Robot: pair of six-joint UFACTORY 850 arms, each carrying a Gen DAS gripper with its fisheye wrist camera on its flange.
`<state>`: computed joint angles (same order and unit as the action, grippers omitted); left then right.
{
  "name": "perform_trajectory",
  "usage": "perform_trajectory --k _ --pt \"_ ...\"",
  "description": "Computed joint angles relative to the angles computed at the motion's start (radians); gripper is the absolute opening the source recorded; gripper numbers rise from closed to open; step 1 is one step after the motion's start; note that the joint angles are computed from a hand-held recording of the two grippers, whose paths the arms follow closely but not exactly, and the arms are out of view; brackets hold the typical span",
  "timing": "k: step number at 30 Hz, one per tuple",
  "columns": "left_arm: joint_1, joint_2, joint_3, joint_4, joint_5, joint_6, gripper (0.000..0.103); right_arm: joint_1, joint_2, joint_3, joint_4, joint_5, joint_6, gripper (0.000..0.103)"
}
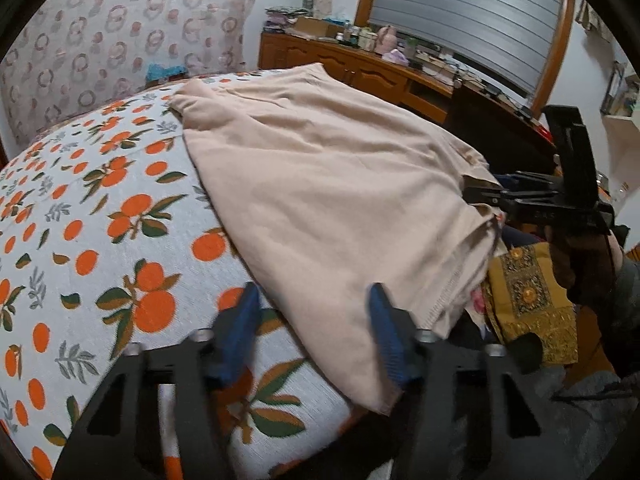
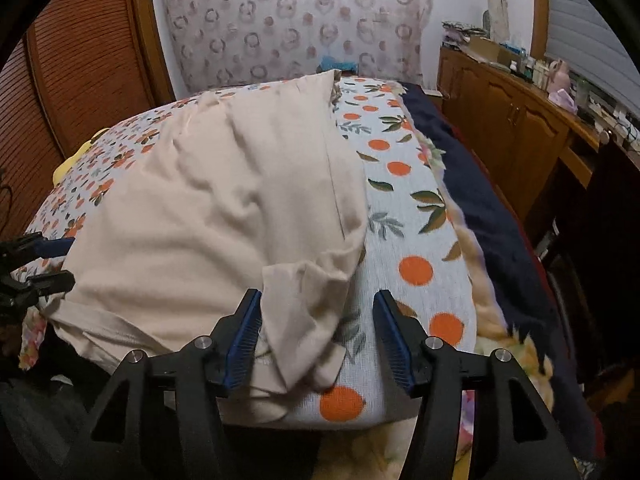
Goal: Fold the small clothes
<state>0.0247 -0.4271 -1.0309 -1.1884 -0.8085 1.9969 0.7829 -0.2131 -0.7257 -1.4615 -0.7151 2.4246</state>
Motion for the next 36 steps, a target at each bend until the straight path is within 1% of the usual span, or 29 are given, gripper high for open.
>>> perform_trajectory --k 1,3,5,6,7,8,9,10,12,16,19,21,23,25,28,33,36 --pt "0.001 -0.003 -0.005 0.016 -0.010 -0.012 0.041 0.002 0.002 -0.002 0.009 0.003 -0.007 0.059" --pt "0.003 -0.003 -0.007 0.041 -0.028 -0.026 0.035 0.007 0.006 0.000 0.007 0.019 -0.014 0.059" --pt "0.003 0.000 -0.005 0.049 -0.030 -0.026 0.032 0.016 0.003 -0.009 0.020 0.029 -0.056 0.048" --pt "0.002 -0.001 -0.005 0.053 -0.033 -0.027 0.026 0.017 0.005 -0.011 0.017 0.037 -0.068 0.035" --pt "0.002 -0.005 -0.012 0.069 -0.047 -0.039 0.015 0.017 0.007 -0.012 0.008 0.049 -0.071 0.018" --pt "0.001 -0.009 -0.018 0.085 -0.060 -0.051 0.011 0.014 0.011 -0.010 -0.017 0.068 -0.058 0.011" --pt "0.002 -0.008 -0.018 0.082 -0.069 -0.044 0.009 0.010 0.012 -0.008 -0.044 0.086 -0.042 0.010" --pt "0.005 -0.004 -0.016 0.067 -0.077 -0.031 0.008 0.012 0.011 -0.008 -0.065 0.083 -0.026 0.008" --pt "0.012 0.005 -0.025 0.042 -0.113 -0.027 0.008 0.012 0.036 0.015 -0.160 0.076 0.052 0.008" --pt "0.015 0.005 -0.084 -0.024 -0.186 -0.059 0.008 0.019 0.102 0.033 -0.254 -0.028 0.112 0.008" --pt "0.001 -0.022 -0.166 -0.072 -0.218 -0.100 0.008 -0.004 0.132 0.008 -0.298 -0.080 0.065 0.007" --pt "-0.013 -0.060 -0.243 -0.098 -0.223 -0.153 0.008 -0.037 0.139 -0.017 -0.334 -0.097 0.028 0.007" --pt "-0.025 -0.101 -0.319 -0.106 -0.214 -0.200 0.008 -0.091 0.135 -0.052 -0.379 -0.073 0.009 0.007" --pt "-0.041 -0.140 -0.390 -0.112 -0.180 -0.234 0.008 -0.142 0.117 -0.091 -0.412 -0.043 -0.013 0.007" --pt "-0.067 -0.205 -0.500 -0.096 -0.131 -0.300 0.008 -0.223 0.058 -0.179 -0.422 0.014 -0.084 0.008" --pt "-0.111 -0.337 -0.693 -0.022 -0.054 -0.430 0.008 -0.310 -0.063 -0.320 -0.412 0.100 -0.152 0.008" --pt "-0.129 -0.405 -0.781 0.029 -0.022 -0.505 0.008 -0.350 -0.141 -0.420 -0.345 0.154 -0.241 0.008"
